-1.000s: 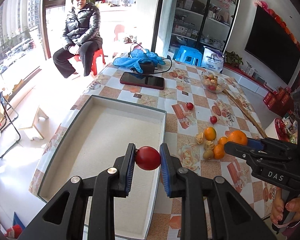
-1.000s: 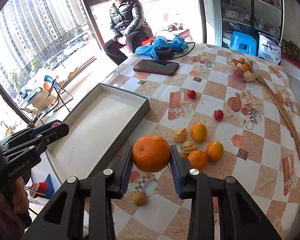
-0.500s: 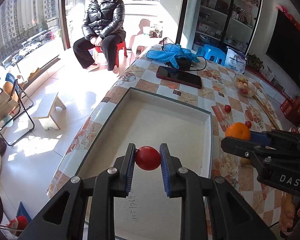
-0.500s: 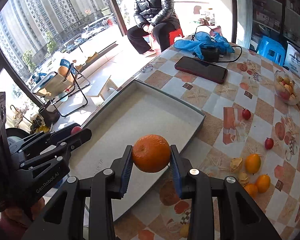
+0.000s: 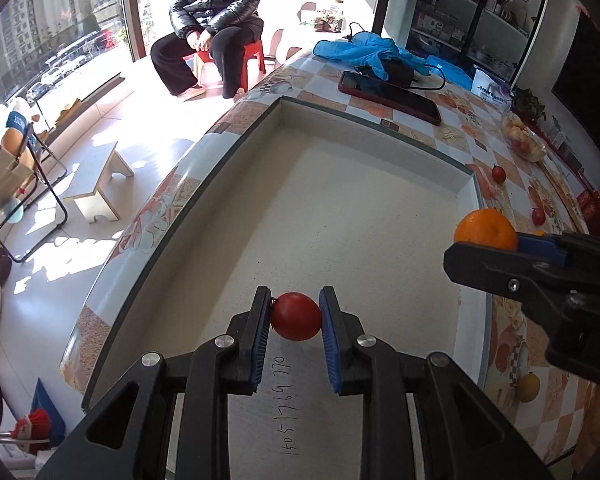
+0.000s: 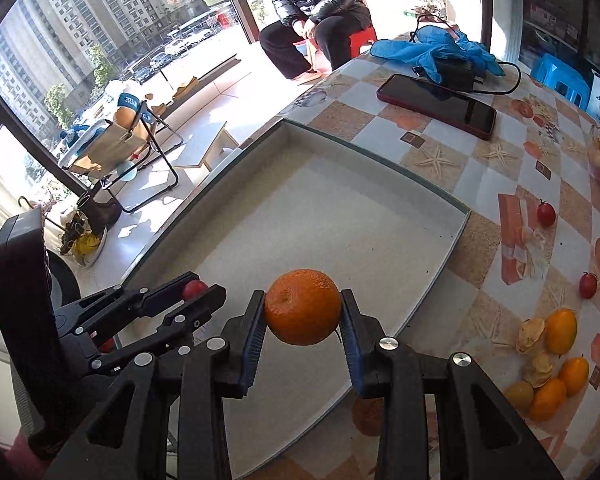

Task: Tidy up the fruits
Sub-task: 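Carry the tomato with the left tool into the white tray while the right tool drops the orange there, then withdraw both open tools from the tray back to the fruit pile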

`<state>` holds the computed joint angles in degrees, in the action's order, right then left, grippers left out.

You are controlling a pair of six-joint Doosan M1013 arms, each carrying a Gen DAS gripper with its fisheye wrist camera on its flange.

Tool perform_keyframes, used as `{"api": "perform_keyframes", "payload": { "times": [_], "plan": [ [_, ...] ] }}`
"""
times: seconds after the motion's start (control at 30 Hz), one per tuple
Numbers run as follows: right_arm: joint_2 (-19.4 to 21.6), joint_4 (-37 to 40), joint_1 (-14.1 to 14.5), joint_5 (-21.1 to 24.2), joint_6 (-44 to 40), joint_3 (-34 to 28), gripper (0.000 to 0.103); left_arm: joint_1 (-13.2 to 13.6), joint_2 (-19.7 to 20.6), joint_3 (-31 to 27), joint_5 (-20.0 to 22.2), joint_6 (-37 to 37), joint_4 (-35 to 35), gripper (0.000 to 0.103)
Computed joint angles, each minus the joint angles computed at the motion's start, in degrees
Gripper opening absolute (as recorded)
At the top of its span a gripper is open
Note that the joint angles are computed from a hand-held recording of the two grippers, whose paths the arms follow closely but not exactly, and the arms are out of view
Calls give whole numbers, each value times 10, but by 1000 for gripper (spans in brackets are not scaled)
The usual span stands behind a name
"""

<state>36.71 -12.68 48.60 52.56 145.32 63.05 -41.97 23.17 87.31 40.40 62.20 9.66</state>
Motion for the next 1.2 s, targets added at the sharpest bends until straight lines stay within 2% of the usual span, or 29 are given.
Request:
{"api": "perform_keyframes", "payload": {
  "times": [0.5, 0.57, 0.6, 0.63, 0.67, 0.7, 0.73, 0.77, 1.1, 1.13, 1.17, 1.2],
  "plan": [
    [11, 12, -1, 9, -11, -7, 37, -5, 7, 1, 5, 1, 17, 29],
    [12, 13, -1, 11, -16, -9, 37, -7, 7, 2, 5, -1, 23, 42],
    [12, 15, -1, 11, -18, -10, 38, -7, 6, 3, 4, -6, 30, 60],
    [12, 15, -1, 10, -17, -9, 38, -8, 4, 6, -1, -14, 38, 72],
    [11, 14, -2, 8, -14, -8, 42, -9, 2, 9, -7, -23, 48, 75],
    [10, 13, -2, 6, -11, -7, 51, -10, 0, 12, -12, -29, 56, 77],
    [8, 11, -2, 1, -7, -3, 71, -11, -1, 12, -14, -28, 58, 79],
    [6, 4, -2, -3, 0, 0, 79, -11, -1, 12, -13, -28, 59, 79],
    [-14, -32, -3, -2, 63, 27, 81, -18, -2, 7, -2, -43, 81, 81],
    [-17, -35, -4, 0, 70, 31, 96, -20, -2, 7, -2, -43, 85, 81],
    [-21, -41, -4, -1, 80, 37, 103, -22, -2, 6, -1, -44, 88, 81],
    [-27, -54, -4, -10, 94, 47, 103, -23, -2, 5, 0, -43, 89, 81]
  ]
}}
